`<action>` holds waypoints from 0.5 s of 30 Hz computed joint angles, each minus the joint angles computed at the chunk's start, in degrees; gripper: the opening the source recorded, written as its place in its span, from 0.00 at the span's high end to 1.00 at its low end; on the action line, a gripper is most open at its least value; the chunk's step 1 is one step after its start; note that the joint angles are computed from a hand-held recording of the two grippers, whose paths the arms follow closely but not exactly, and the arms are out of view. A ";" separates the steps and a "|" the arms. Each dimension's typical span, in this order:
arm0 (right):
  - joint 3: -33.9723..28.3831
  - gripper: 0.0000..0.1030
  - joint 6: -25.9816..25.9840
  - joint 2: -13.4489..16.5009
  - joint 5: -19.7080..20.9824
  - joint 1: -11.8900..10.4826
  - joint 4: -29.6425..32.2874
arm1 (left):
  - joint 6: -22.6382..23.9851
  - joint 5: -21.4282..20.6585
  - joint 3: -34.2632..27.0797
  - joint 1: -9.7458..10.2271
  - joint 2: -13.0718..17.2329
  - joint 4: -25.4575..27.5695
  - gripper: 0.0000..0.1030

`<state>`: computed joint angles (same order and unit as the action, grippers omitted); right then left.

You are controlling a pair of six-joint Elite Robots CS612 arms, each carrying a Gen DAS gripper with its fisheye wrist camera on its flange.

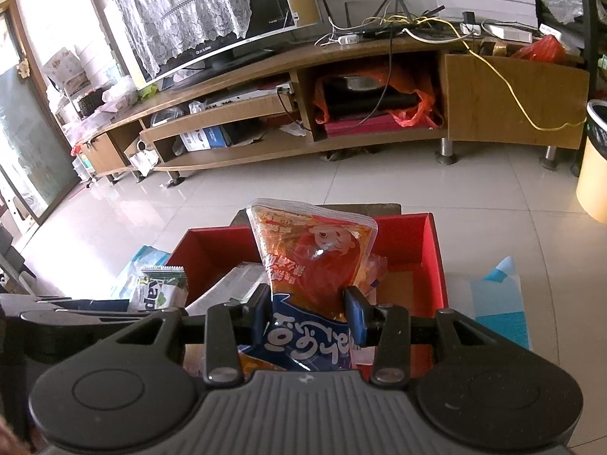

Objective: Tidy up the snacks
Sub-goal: 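Lower the chip bag and Kaprons wafer into the red box and open both grippers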

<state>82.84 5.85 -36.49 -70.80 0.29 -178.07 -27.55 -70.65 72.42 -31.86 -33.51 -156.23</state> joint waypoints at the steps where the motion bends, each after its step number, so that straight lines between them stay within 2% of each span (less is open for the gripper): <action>1: -0.08 0.62 -0.01 0.03 -0.01 -0.01 0.11 | 0.01 0.00 0.03 0.00 0.00 -0.08 0.37; 15: -1.45 0.62 -0.19 0.89 -0.68 0.23 1.40 | -0.02 -0.14 -1.27 0.09 0.86 1.39 0.37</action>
